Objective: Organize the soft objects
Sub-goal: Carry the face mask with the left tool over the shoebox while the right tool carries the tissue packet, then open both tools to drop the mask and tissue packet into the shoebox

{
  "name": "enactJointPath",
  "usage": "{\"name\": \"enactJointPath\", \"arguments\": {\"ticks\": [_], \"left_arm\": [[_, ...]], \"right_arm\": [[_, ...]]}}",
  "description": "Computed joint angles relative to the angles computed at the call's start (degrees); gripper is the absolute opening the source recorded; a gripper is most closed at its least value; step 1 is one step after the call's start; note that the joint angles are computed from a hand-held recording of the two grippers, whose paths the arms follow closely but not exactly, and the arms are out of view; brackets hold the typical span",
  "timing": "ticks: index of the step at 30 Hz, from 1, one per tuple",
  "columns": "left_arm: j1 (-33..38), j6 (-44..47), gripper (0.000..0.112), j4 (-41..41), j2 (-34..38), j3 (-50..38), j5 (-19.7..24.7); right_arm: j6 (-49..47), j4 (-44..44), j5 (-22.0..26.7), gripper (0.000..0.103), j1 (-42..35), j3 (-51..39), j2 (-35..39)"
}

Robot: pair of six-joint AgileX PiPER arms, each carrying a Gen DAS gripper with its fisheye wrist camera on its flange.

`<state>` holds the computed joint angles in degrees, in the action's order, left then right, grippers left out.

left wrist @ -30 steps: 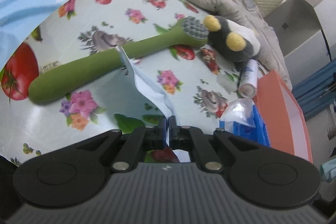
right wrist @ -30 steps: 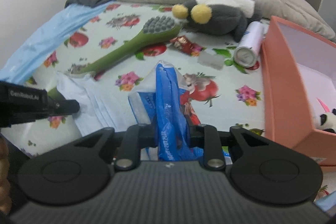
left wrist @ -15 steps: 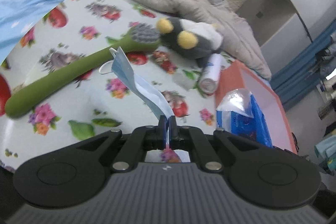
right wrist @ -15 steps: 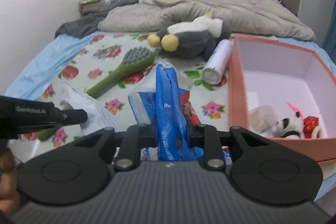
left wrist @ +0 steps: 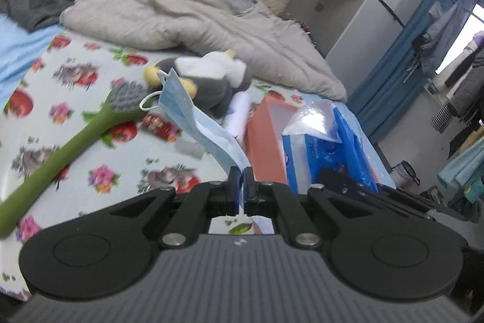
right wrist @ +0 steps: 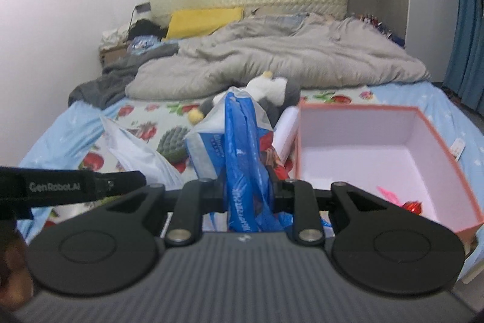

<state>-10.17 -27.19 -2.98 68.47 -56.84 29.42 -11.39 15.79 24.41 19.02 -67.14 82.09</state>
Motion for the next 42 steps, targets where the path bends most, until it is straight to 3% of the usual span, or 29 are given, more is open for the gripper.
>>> {"name": "enactJointPath", "arguments": {"ticks": [14,22,32,38,42], "left_arm": [[-10.69,-3.89,0.003,8.57,16.81,-26.90,7.30],[-11.79,1.89,0.003,2.51,34.14,-42.54,10.55],[-12.33,6.77,0.003,-3.47,56.79,-66.23,21.89],[-11.76,7.35,0.003,-4.49,65.18,-75.39,26.60],[-11.86,7.27,0.003,-4.34,66.52,-75.93,26.91]], "right_arm": [[-15.10,13.07,4.93,0.026,-14.34,-10.63,3.87],[-11.25,6.47,6.56,0.026,-19.54,-16.98,13.45],[-7.17,0.72,10.87,0.026,-23.95,-22.47,26.13],[-7.22,0.83,11.00,0.027,-24.31,-23.42,30.23],[-8.07,1.69,10.76,0.029,-24.78,-24.28,32.08]]}}
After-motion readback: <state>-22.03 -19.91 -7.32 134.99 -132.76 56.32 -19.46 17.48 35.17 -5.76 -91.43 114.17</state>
